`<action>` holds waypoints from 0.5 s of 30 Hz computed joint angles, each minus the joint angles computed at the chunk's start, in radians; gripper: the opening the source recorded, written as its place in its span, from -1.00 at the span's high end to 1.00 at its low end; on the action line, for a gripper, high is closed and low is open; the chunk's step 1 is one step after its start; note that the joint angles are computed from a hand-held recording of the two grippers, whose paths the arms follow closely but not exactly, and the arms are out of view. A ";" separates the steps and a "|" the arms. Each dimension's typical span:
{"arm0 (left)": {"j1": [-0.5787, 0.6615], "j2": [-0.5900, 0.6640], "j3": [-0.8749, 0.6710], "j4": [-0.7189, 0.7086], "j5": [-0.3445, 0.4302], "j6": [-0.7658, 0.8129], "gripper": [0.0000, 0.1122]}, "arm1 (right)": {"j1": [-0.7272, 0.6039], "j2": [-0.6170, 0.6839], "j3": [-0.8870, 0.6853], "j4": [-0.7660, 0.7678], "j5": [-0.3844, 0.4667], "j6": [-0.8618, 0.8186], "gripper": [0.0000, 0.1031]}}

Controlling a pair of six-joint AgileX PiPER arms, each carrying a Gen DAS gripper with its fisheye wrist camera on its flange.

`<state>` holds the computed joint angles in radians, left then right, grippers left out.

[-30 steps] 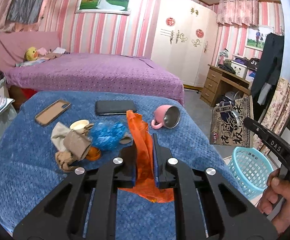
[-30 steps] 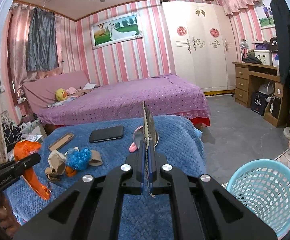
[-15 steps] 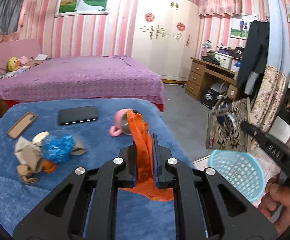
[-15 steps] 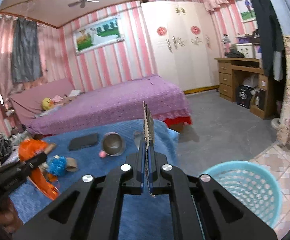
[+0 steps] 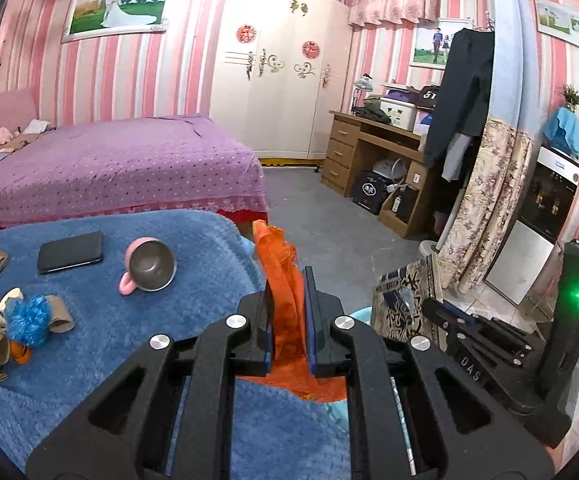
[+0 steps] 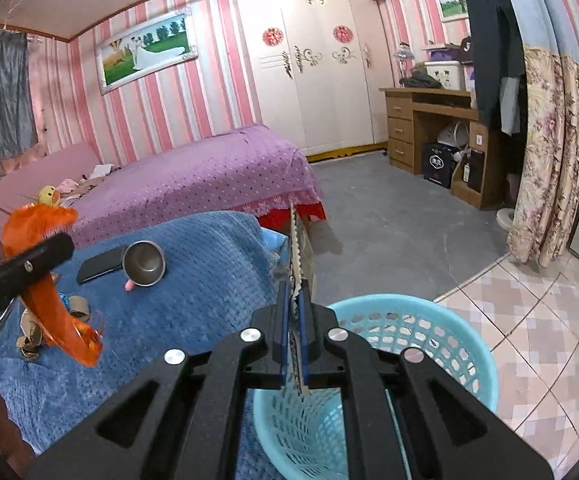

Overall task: Collect trash
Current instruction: 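Carry both items to the blue wastebasket and open the right gripper over it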

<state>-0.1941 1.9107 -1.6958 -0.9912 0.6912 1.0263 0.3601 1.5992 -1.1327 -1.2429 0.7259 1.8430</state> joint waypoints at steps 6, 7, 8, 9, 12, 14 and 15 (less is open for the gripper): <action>-0.037 0.020 -0.028 0.039 -0.005 -0.049 0.82 | -0.001 0.000 0.022 0.001 0.071 0.043 -0.65; -0.045 0.020 -0.023 0.042 -0.011 -0.051 0.82 | -0.007 -0.001 0.019 0.011 0.079 0.030 -0.65; -0.051 0.024 -0.023 0.046 -0.014 -0.055 0.82 | -0.006 -0.006 0.028 0.003 0.080 0.045 -0.65; -0.057 0.026 -0.022 0.047 -0.014 -0.057 0.82 | -0.009 -0.013 0.037 -0.009 0.084 0.070 -0.65; -0.078 0.027 -0.017 0.044 -0.018 -0.059 0.82 | 0.003 -0.039 0.073 -0.039 0.122 0.138 -0.65; -0.088 0.028 -0.012 0.038 -0.015 -0.055 0.82 | -0.002 -0.067 0.104 -0.060 0.151 0.196 -0.65; -0.093 0.029 -0.012 0.036 -0.010 -0.054 0.82 | -0.009 -0.084 0.123 -0.067 0.162 0.226 -0.65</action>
<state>-0.2870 1.9395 -1.7078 -0.9552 0.6808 0.9719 0.3512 1.5152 -1.0092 -1.3098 0.8875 2.0695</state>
